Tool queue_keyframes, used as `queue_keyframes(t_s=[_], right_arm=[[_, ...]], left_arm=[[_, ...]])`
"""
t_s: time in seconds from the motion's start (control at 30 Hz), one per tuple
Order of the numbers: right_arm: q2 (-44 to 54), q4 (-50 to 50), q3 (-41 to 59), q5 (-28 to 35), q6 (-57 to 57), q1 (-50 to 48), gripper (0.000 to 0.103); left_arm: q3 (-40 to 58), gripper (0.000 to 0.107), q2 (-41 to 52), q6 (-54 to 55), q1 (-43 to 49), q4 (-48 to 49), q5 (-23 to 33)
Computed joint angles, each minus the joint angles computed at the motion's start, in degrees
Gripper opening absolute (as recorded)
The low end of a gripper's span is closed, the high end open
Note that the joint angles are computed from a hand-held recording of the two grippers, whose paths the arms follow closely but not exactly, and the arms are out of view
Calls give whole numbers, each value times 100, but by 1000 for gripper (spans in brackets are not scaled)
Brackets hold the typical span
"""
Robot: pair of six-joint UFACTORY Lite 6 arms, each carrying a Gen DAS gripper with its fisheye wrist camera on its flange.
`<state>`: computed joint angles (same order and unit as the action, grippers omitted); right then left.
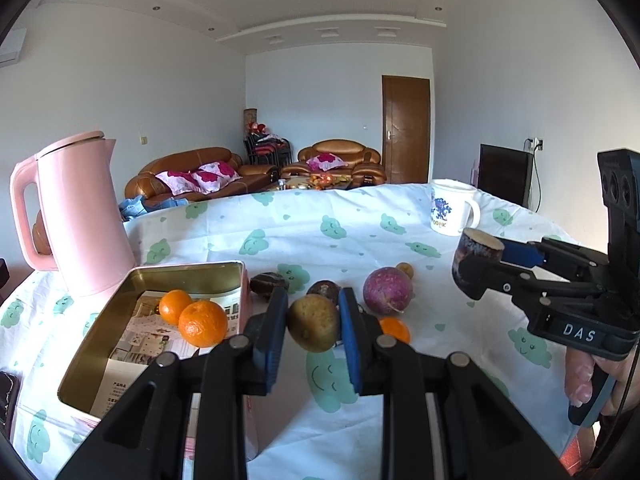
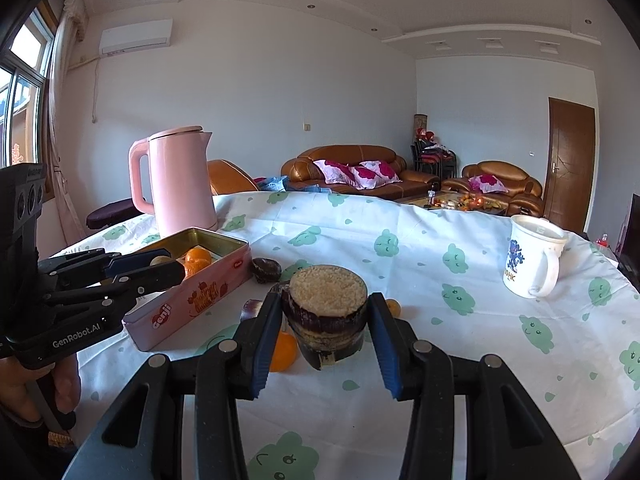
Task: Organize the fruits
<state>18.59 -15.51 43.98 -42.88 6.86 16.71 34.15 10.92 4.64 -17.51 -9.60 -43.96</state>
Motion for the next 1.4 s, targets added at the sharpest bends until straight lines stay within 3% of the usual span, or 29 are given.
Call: queue_keyframes(t_s=[0.27, 0.53, 0.93, 1.4], right_arm=[[-116, 260, -201, -235, -252, 59, 46], [-116, 430, -172, -165, -453, 160, 46], [31, 453, 423, 419, -518, 621, 46], [700, 427, 1778, 1253, -568, 1285, 46]], left_arm=[[-213, 27, -120, -8, -16, -6, -312], [-154, 27, -146, -12, 142, -29, -125], [107, 27, -72, -58, 776, 143, 362], [203, 27, 11, -626, 1799, 993, 530]])
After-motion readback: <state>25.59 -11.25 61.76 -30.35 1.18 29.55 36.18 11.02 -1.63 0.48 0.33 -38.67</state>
